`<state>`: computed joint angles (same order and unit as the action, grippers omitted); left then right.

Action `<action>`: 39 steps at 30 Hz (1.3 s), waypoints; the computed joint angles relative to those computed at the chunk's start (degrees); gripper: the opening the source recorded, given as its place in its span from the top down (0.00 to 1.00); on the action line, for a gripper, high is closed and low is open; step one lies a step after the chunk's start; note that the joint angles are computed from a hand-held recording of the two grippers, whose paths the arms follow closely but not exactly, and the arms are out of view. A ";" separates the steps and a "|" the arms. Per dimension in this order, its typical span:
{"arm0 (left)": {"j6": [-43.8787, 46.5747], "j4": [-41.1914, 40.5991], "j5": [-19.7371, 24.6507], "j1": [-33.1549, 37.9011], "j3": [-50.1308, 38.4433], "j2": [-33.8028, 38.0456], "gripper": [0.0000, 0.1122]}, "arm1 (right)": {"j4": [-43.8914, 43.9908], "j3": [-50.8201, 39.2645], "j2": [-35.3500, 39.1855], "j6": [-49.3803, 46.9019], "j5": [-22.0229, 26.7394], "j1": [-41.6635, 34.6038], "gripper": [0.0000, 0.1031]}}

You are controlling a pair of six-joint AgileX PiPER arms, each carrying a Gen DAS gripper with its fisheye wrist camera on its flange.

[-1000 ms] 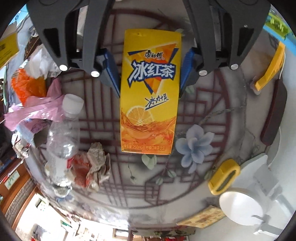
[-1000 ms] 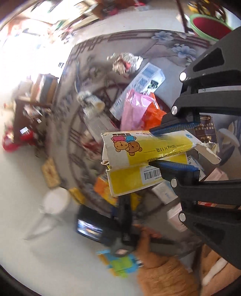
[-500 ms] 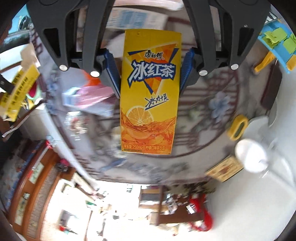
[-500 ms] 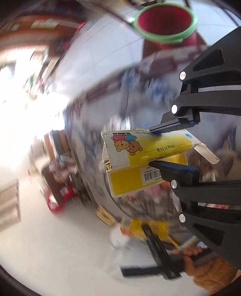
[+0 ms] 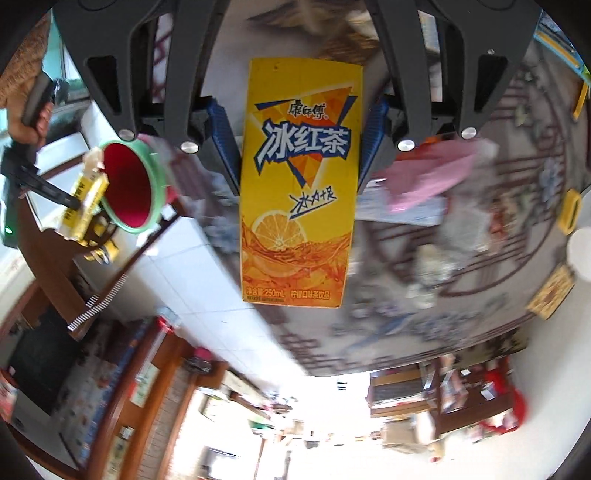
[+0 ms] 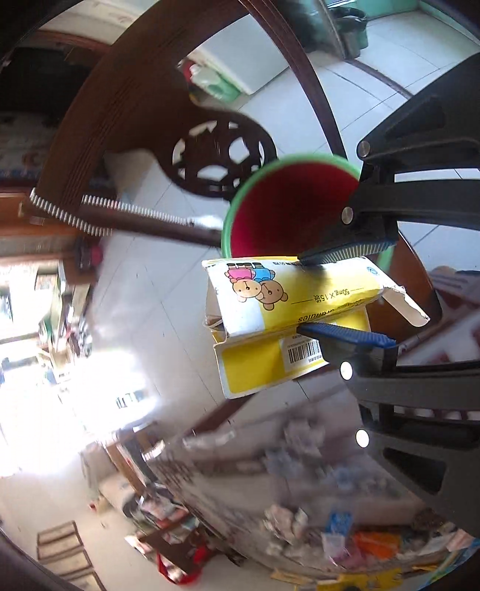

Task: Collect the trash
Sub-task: 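Drop the yellow tissue pack into the red bin with the right gripper while the left drops the orange carton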

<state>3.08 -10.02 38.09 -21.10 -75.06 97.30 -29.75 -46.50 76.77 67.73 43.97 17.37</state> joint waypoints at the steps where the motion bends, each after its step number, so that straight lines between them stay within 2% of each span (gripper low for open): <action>1: -0.41 -0.10 -0.07 -1.30 -0.71 0.75 0.50 | -0.84 0.88 -0.31 -0.13 -0.72 -1.41 0.64; 2: -0.88 -0.42 0.12 -2.91 -1.82 1.70 0.50 | -0.67 0.46 0.34 -1.41 -1.57 -3.12 0.52; 4: -1.69 -1.46 0.81 -6.49 -4.58 3.92 0.50 | -0.76 1.87 -0.96 -2.17 -2.77 -5.57 0.36; 7: -0.83 -3.32 1.85 -11.43 -10.13 8.66 0.50 | 1.33 2.11 -3.99 -5.66 -2.33 -8.49 0.36; 8: -0.46 -3.74 2.48 -12.89 -12.36 10.44 0.50 | 2.25 1.60 -4.13 -7.27 -2.66 -9.79 0.34; 12: 2.62 -7.48 4.59 -18.45 -22.07 18.51 0.50 | 0.47 1.66 -9.76 -6.13 1.46 -9.42 0.24; 19: 1.27 -6.52 13.75 -25.99 -44.99 34.01 0.50 | -1.61 1.53 -15.83 -7.27 9.24 -8.61 0.21; 24: 0.80 -4.52 19.75 -28.85 -60.45 43.15 0.49 | -2.11 2.93 -18.70 -6.19 11.96 -8.01 0.20; 25: 0.58 -4.15 20.37 -29.10 -62.18 44.18 0.41 | -2.02 3.05 -19.08 -5.95 12.27 -7.88 0.20; 26: 0.24 -3.44 20.26 -29.31 -62.66 44.57 0.30 | -1.96 3.21 -19.39 -5.65 12.49 -7.67 0.20; 28: 0.18 -3.28 17.86 -28.93 -58.52 42.22 0.29 | -1.83 3.09 -19.85 -5.33 13.38 -6.87 0.20; 30: -1.25 -2.12 17.75 -28.78 -57.85 41.34 0.29 | -2.48 2.53 -20.00 -4.14 14.57 -5.04 0.20; 32: -1.73 -1.56 16.04 -28.14 -53.44 38.37 0.29 | -3.04 1.59 -19.40 -2.83 15.35 -2.77 0.20; 39: -3.81 0.07 6.26 -23.33 -29.93 21.69 0.28 | -5.34 -3.32 -14.54 0.83 15.99 5.70 0.19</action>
<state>-0.73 -9.95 44.35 -44.43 -105.00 118.99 -35.09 -49.82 62.22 68.56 59.96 23.08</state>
